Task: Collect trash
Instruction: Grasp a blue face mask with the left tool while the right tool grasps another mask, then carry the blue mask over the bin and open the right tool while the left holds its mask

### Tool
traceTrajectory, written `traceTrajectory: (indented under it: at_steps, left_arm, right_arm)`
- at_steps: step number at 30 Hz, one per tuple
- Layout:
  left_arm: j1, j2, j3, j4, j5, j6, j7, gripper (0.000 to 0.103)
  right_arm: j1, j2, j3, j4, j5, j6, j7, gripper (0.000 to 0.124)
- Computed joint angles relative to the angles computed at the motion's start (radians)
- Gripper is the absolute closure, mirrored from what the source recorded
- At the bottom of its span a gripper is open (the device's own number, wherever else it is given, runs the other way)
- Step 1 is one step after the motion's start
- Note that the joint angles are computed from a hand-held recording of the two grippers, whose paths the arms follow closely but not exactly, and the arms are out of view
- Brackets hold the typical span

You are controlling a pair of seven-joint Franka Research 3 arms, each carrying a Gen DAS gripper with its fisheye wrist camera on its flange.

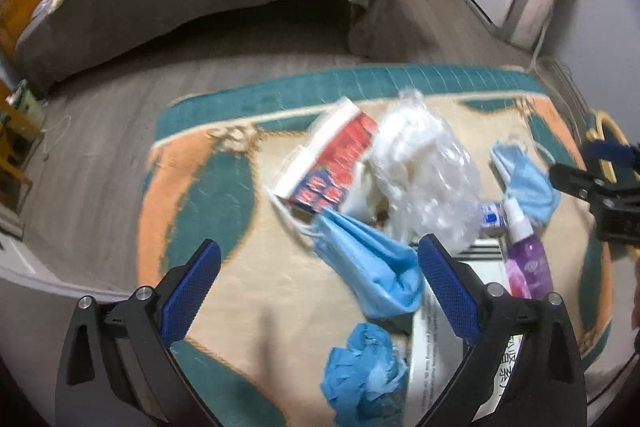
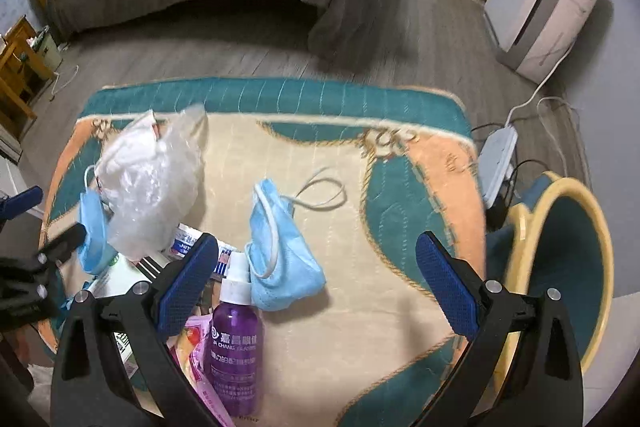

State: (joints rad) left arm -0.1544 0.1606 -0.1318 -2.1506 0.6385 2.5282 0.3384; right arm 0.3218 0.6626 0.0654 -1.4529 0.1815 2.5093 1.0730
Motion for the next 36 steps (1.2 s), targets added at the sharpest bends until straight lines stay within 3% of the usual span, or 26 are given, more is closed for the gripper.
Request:
traceTrajectory:
  at_steps: [9, 12, 14, 16, 18, 20, 23, 28, 36]
  left_arm:
    - [0.017, 0.029, -0.002, -0.017, -0.106, 0.084, 0.070, 0.008]
    - [0.015, 0.030, 0.004, -0.022, -0.109, 0.101, 0.067, 0.010]
    - [0.019, 0.028, 0.001, -0.028, -0.123, 0.125, 0.084, 0.027]
    - [0.028, 0.029, -0.007, -0.034, -0.166, 0.133, 0.125, 0.034]
    - [0.033, 0.027, -0.012, -0.041, -0.198, 0.146, 0.155, 0.043]
    - [0.030, 0.023, -0.010, -0.046, -0.206, 0.156, 0.164, 0.060]
    - [0.024, 0.014, -0.010, -0.045, -0.209, 0.155, 0.182, 0.078]
    - [0.007, -0.024, -0.004, -0.056, -0.159, 0.119, 0.163, 0.086]
    - [0.006, -0.123, -0.012, -0.094, 0.010, 0.142, 0.027, 0.087]
  right_arm:
    - [-0.002, 0.067, 0.006, 0.086, 0.014, -0.106, 0.014, 0.027]
    - [-0.012, 0.083, 0.015, 0.113, 0.034, -0.145, 0.022, 0.034]
    - [-0.019, 0.096, 0.021, 0.138, 0.050, -0.180, 0.026, 0.044]
    - [-0.022, 0.104, 0.022, 0.150, 0.057, -0.199, 0.023, 0.052]
    - [-0.025, 0.109, 0.024, 0.158, 0.062, -0.213, 0.016, 0.065]
    - [-0.032, 0.117, 0.029, 0.177, 0.073, -0.244, 0.010, 0.084]
    - [-0.042, 0.112, 0.035, 0.178, 0.098, -0.263, 0.008, 0.090]
    - [-0.050, 0.077, 0.038, 0.143, 0.124, -0.247, -0.005, 0.105]
    - [-0.074, -0.039, 0.057, 0.024, 0.183, -0.185, -0.071, 0.111]
